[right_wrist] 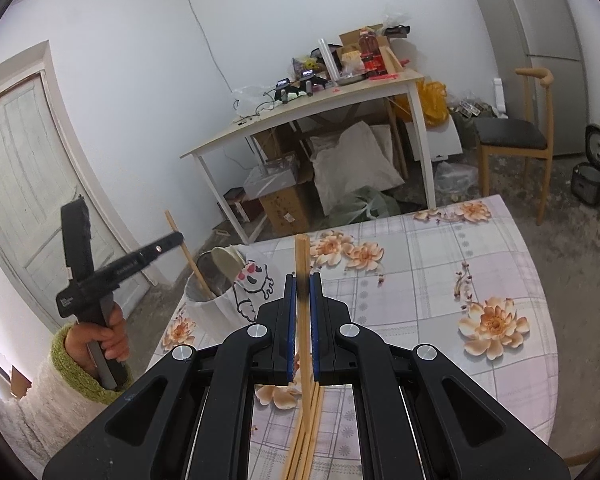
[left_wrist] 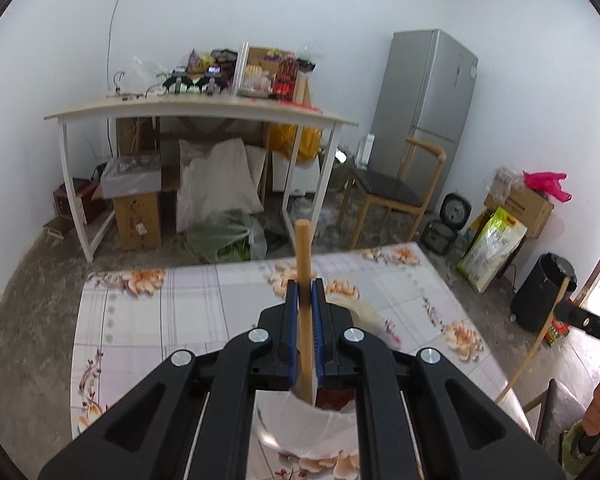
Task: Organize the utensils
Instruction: 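Lower the chopstick into the holder and open the left tool while the right tool lowers its chopstick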
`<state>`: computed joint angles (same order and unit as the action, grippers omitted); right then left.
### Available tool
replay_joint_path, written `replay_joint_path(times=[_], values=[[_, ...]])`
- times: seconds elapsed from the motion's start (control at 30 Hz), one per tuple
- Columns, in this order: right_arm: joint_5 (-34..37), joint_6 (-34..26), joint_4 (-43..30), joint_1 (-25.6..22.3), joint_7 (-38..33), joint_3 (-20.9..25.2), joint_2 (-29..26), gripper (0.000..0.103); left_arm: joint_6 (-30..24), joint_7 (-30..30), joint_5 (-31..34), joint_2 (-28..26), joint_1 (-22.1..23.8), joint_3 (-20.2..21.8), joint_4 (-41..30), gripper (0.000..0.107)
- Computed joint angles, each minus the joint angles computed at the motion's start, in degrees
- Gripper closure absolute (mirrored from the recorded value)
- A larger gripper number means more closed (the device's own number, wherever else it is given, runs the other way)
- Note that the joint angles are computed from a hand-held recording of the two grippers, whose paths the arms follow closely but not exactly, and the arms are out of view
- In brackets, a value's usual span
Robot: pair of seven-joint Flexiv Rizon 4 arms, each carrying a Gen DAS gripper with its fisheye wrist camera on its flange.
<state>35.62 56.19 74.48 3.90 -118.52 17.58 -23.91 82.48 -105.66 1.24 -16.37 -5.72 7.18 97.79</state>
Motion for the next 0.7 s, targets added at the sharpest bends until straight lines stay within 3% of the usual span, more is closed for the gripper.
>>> replay_joint_path(times=[0.2,0.27,0.33,0.43,0.57,0.7], values=[[0.8,-0.6,-2.5,0.0,-1.9,0.7,0.0,0.099,-0.6,0.9,-0.2,1.3,0.3,-0.6,1.9,0.099],[1.7,-1.2,-4.0,-0.1,-2.8,1.1,-0.1,0.099,-0.8,1.1,-0.9,1.8,0.7,-1.1,2.7,0.092],[2.7,-1.2,-5.9,0.0,-4.1,1.5,-0.2,0.099,0.3,0.3,-1.0,2.7,0.6,-0.9,4.0,0.075],[4.7,-2.2,-9.9,-0.1,-6.3,2.4,-1.0,0.099,3.4,-0.5,-1.5,4.2,0.8,-1.2,6.8,0.065],[6.9,-3.4,-15.7,0.5,-7.4,3.1,-2.9,0.099,6.5,-3.3,-0.2,6.4,-0.3,0.4,9.9,0.062],[7.8,-4.9,-21.2,2.0,-6.8,3.4,-5.8,0.098,8.1,-9.9,5.1,8.9,-2.4,3.9,12.5,0.057]])
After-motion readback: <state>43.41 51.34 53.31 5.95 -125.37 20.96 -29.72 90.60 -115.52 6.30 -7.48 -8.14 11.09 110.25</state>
